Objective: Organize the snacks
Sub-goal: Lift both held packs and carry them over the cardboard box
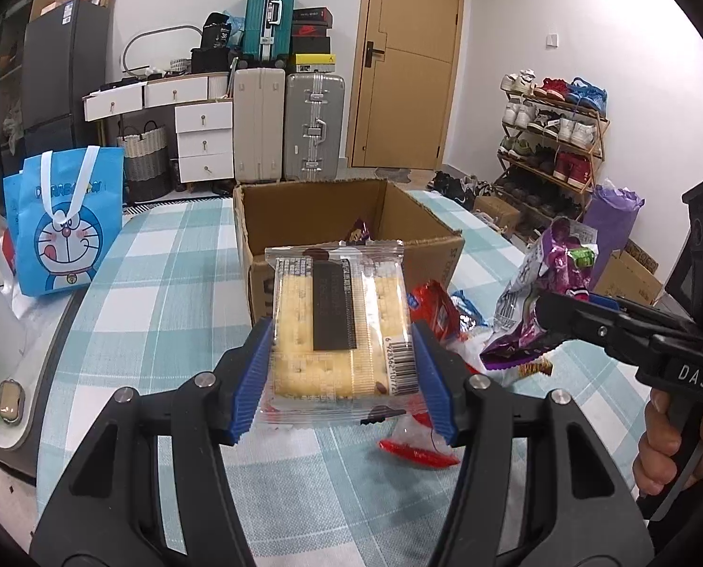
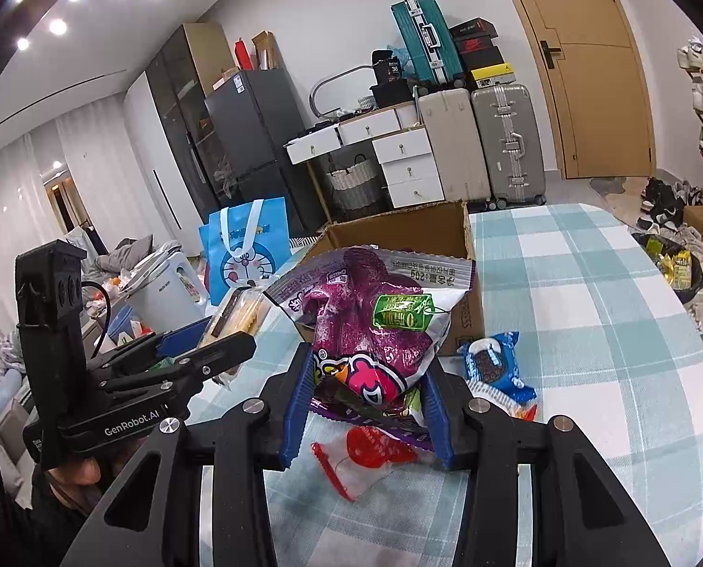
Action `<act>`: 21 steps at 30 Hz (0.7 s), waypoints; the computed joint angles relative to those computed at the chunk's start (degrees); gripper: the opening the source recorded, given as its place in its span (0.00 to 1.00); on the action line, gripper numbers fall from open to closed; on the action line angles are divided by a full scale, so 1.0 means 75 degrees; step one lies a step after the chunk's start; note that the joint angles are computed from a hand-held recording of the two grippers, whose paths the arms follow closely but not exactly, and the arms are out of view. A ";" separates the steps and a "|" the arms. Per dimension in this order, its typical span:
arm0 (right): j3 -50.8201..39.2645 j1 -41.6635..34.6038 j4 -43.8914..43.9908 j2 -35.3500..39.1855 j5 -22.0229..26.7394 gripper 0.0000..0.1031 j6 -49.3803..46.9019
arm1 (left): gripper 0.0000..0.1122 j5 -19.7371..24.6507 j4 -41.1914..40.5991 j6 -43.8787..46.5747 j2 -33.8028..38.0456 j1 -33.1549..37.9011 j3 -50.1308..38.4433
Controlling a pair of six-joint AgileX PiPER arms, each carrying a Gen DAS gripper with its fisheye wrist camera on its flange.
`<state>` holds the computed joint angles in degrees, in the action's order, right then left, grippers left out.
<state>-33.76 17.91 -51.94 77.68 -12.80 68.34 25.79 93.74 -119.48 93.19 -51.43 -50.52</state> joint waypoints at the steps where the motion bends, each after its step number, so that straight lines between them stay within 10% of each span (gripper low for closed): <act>1: -0.0070 0.0017 -0.0090 0.0010 0.0055 0.42 0.0076 | 0.49 -0.0086 -0.0070 0.0125 -0.0007 0.0090 -0.0078; 21: -0.1722 -0.0131 -0.1800 0.0769 0.0659 0.42 0.2025 | 0.49 -0.0866 -0.4276 0.5343 0.0665 0.1309 -0.2444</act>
<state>-46.67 16.92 -65.44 83.45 -7.85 83.53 19.30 61.67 -79.41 98.18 -41.61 -68.86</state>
